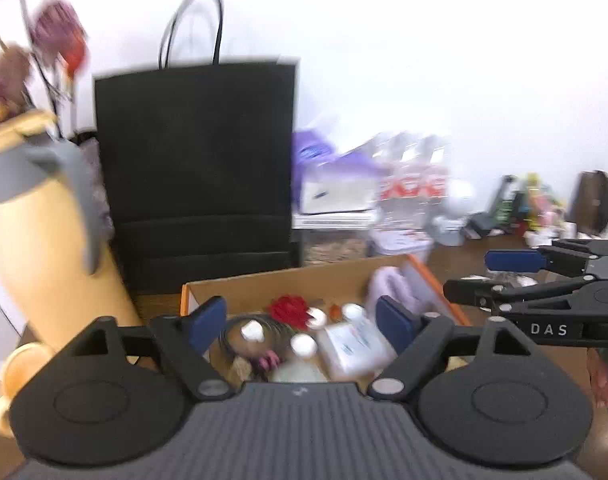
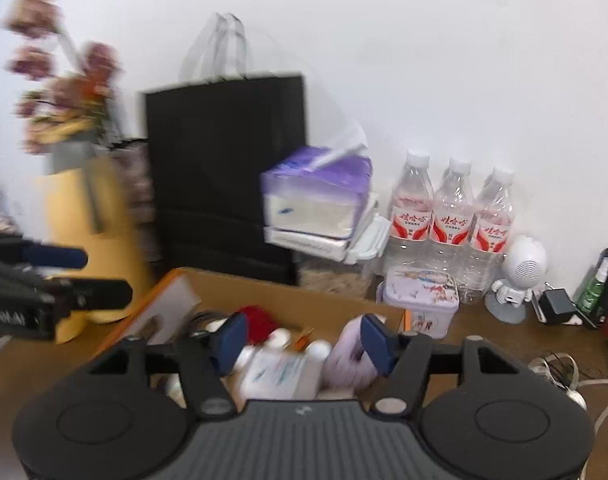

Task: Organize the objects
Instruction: 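Withdraw both tools from the box toward the lavender cloth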

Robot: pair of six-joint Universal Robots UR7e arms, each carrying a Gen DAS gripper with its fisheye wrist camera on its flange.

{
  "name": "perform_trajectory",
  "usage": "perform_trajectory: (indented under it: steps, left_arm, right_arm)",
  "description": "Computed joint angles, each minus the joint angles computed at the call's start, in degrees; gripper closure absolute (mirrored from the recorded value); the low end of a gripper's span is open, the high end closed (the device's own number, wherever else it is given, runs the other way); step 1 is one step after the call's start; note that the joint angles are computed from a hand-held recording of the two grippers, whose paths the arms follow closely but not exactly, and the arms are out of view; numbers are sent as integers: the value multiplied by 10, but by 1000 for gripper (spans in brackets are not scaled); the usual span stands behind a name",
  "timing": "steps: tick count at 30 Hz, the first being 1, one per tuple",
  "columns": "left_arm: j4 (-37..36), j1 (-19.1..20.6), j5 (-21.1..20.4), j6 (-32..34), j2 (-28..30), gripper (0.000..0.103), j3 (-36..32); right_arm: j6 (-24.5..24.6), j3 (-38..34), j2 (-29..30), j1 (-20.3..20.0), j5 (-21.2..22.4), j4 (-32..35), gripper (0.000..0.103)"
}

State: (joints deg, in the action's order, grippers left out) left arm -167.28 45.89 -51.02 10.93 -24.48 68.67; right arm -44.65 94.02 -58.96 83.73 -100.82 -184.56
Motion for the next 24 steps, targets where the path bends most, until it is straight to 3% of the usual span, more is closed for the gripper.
perform_trajectory:
  steps: [2, 5, 7, 11, 13, 17, 21, 24]
  left_arm:
    - [-53, -24, 0, 6, -59, 10, 109]
    - [-142, -62, -4, 19, -144, 0, 270]
    - [-203, -93, 15, 13, -194, 0, 373]
    - [-289, -147, 42, 0, -264, 0, 530]
    - [-302, -166, 53, -27, -285, 0, 583]
    - [-239, -192, 68, -117, -338, 0, 652]
    - [-207, -215, 100, -152, -379, 0, 696]
    - [-221, -227, 122, -150, -402, 0, 717]
  right_arm:
    - [-13, 87, -61, -4, 27, -24, 39]
    - [-24, 216, -157, -27, 86, -48, 30]
    - [-38, 295, -217, -49, 123, -62, 20]
    - [-87, 433, -331, -100, 176, -76, 19]
    - [-119, 491, -389, -128, 201, -67, 19]
    - [-174, 571, -500, -164, 216, -7, 18]
    - [-217, 595, -641, -194, 233, 142, 18]
    - [-225, 603, -693, -199, 233, 163, 14]
